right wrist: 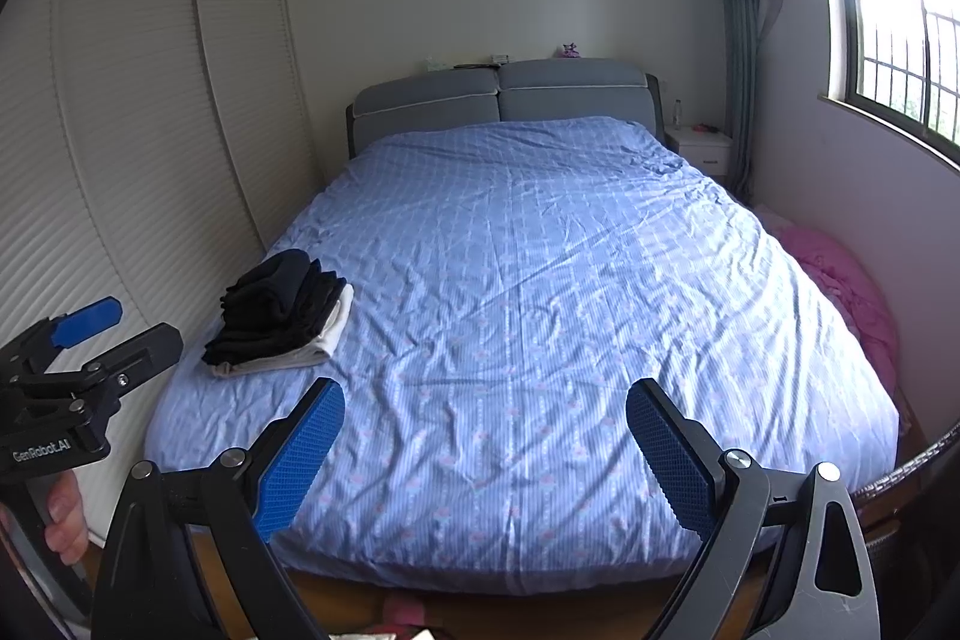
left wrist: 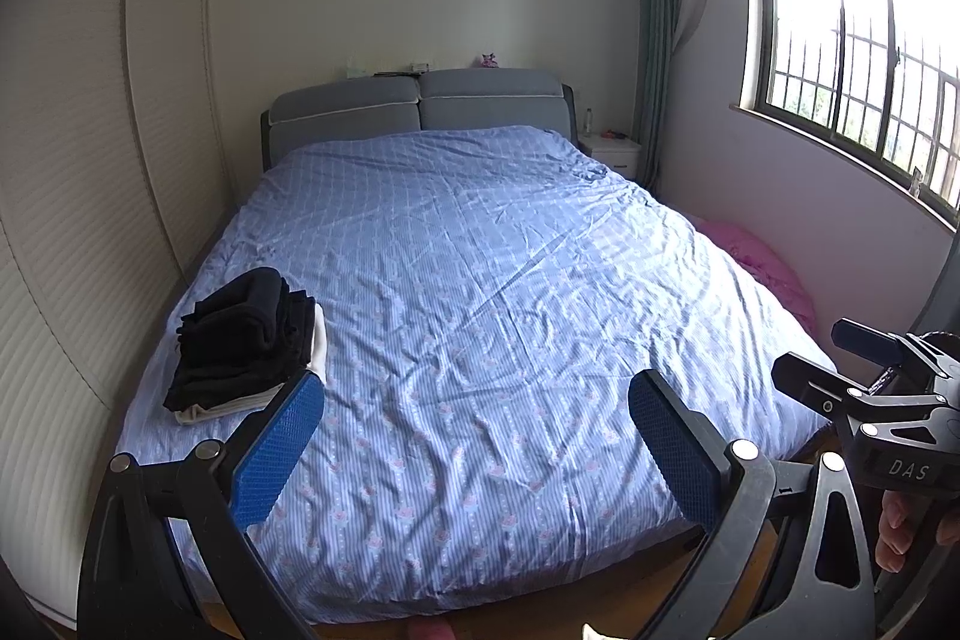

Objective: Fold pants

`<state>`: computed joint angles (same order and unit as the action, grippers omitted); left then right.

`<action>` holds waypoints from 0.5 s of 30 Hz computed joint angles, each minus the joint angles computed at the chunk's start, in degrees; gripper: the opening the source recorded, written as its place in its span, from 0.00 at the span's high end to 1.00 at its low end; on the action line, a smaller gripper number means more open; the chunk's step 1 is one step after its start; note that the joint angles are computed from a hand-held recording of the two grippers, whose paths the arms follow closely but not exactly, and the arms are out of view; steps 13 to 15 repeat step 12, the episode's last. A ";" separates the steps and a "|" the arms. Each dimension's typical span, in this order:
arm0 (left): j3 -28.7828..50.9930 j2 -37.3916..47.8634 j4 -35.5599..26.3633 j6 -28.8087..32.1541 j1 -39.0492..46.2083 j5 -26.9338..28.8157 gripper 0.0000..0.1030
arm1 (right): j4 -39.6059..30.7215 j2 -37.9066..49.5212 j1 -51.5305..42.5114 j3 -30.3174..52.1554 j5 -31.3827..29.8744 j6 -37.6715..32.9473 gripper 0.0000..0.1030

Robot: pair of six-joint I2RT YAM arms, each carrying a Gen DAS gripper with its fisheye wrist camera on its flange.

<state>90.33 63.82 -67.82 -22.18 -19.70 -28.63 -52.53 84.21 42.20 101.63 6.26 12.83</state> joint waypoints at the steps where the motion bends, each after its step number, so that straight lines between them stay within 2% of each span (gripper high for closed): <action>1: -0.12 -0.15 -0.09 -0.21 -0.20 -0.19 0.00 | 0.02 0.15 -0.10 0.16 -0.09 -0.13 0.07; 15: -0.44 -0.48 0.23 0.14 0.66 0.50 0.00 | 0.44 0.08 0.09 -0.15 0.06 0.04 0.07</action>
